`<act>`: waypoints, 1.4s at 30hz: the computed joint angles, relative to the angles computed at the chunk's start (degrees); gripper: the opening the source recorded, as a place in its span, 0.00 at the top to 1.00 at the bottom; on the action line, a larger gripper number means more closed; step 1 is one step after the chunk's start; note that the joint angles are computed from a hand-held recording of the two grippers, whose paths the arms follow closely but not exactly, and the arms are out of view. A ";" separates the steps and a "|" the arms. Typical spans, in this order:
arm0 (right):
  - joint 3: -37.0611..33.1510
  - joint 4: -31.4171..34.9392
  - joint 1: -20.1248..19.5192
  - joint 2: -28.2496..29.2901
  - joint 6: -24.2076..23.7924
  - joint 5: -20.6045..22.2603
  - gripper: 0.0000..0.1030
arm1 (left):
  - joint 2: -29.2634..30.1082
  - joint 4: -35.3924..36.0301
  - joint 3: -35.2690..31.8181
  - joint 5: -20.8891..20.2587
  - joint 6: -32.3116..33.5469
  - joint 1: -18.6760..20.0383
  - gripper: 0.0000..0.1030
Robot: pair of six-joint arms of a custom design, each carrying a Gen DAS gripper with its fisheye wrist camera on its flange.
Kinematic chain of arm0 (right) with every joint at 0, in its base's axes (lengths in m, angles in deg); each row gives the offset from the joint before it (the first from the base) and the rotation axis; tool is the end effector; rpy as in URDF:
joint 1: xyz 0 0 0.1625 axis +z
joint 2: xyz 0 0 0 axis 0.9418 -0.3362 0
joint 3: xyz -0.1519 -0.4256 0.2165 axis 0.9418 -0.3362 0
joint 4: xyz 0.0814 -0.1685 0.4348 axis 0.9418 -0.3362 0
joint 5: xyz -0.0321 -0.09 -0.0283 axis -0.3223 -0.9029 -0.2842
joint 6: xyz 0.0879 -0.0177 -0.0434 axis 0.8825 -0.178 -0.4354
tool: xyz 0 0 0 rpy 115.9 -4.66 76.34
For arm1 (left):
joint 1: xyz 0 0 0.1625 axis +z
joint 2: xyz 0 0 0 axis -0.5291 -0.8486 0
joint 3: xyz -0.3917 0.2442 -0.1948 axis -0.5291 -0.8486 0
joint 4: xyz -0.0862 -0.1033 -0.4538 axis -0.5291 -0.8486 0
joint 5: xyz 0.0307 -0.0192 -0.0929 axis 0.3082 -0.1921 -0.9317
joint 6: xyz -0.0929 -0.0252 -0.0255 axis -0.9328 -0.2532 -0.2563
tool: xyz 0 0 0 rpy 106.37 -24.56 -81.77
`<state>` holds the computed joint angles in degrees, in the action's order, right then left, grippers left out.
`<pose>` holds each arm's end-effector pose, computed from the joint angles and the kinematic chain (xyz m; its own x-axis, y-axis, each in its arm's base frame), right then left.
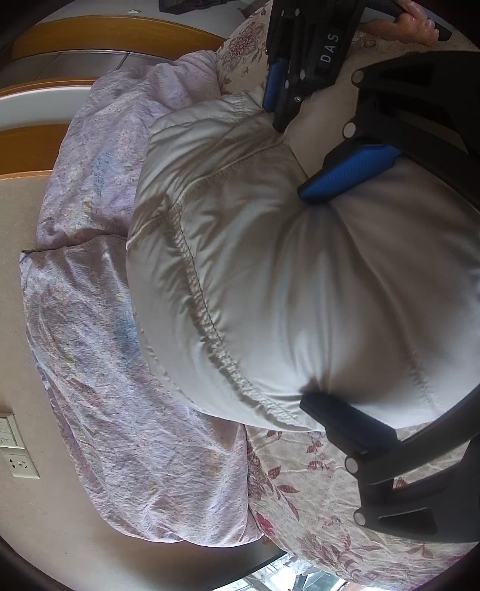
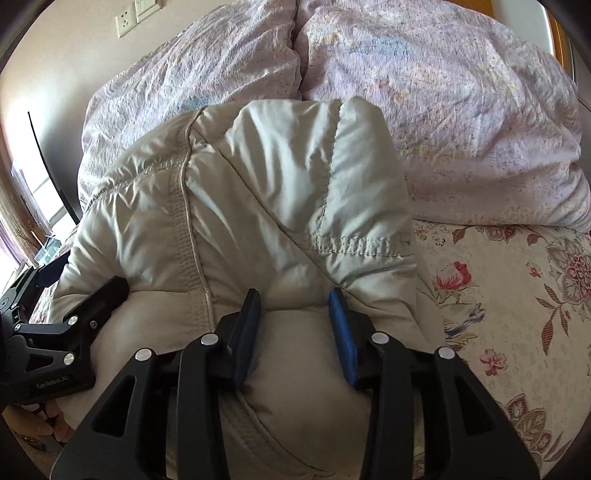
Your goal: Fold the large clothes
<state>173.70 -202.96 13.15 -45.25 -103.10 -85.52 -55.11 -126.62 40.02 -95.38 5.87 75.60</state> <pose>0.0319 -0.5612 0.2984 -0.8162 0.1495 0.5581 -0.3370 0.6614 -0.6700 -0.3596 -0.6150 -0.0194 -0.5653 0.4861 -0.6664 0.8099 0.4805 -0.3365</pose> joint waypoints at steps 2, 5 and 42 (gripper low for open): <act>-0.58 1.52 -0.67 -0.05 0.91 1.18 0.61 | 0.48 -0.42 -0.25 0.91 0.36 -0.16 0.02; -0.60 1.75 -1.46 -0.12 1.36 2.79 0.61 | 1.03 -1.40 -0.38 1.89 0.86 -0.38 0.02; 24.06 -17.58 12.62 -9.10 11.08 -14.06 0.01 | -22.80 9.88 29.00 6.25 -24.05 -11.53 0.02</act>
<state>197.76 -220.55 25.76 -54.36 -92.02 -99.57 -77.91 -116.74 69.02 -89.14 -18.18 64.07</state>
